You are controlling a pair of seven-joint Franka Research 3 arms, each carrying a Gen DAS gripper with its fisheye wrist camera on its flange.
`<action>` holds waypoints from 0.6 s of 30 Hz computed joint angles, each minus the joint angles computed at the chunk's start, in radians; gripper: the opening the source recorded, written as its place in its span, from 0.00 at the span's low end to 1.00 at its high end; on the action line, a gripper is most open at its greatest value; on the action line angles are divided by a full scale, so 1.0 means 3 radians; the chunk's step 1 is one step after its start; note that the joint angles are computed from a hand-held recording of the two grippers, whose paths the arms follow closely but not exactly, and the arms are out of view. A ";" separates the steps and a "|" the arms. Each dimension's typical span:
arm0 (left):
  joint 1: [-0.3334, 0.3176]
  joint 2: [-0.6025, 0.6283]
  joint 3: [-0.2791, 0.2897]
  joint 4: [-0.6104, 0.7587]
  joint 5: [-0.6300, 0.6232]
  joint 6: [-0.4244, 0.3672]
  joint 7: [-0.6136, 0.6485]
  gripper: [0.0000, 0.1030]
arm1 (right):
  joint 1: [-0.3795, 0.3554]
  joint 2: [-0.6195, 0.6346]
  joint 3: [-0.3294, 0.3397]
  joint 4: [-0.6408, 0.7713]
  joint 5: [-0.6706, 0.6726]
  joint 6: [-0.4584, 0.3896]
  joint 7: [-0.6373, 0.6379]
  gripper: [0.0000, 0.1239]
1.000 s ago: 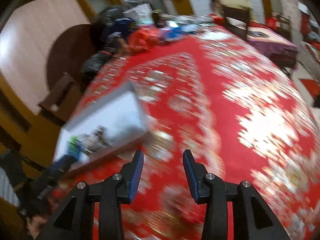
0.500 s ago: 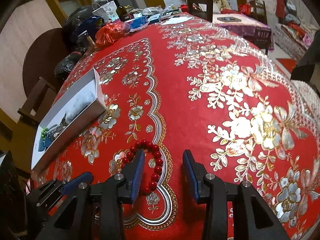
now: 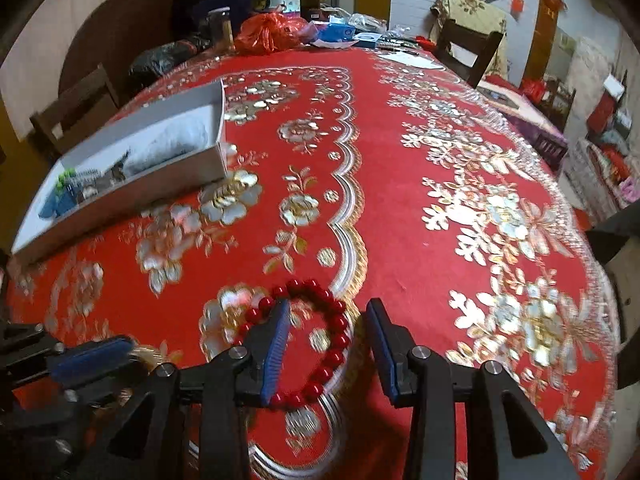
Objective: Organize jewelry
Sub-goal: 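Close the right gripper on the red bead bracelet while the left grasps the clear coil hair tie, then carry the red beads and coil hair tie over the box with both grippers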
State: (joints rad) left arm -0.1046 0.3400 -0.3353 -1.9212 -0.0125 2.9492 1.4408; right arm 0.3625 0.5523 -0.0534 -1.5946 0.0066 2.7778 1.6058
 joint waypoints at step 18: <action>0.0224 -0.0264 -0.0116 -0.0286 -0.0381 0.0215 0.0066 0.07 | -0.0193 -0.0670 0.0378 -0.0876 0.0577 0.0824 -0.0489 0.07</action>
State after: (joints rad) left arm -0.0374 0.2609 -0.3701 -2.0069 -0.1267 3.0136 1.4607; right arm 0.3046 0.3514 0.0598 -1.8573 0.1797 3.0249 1.4591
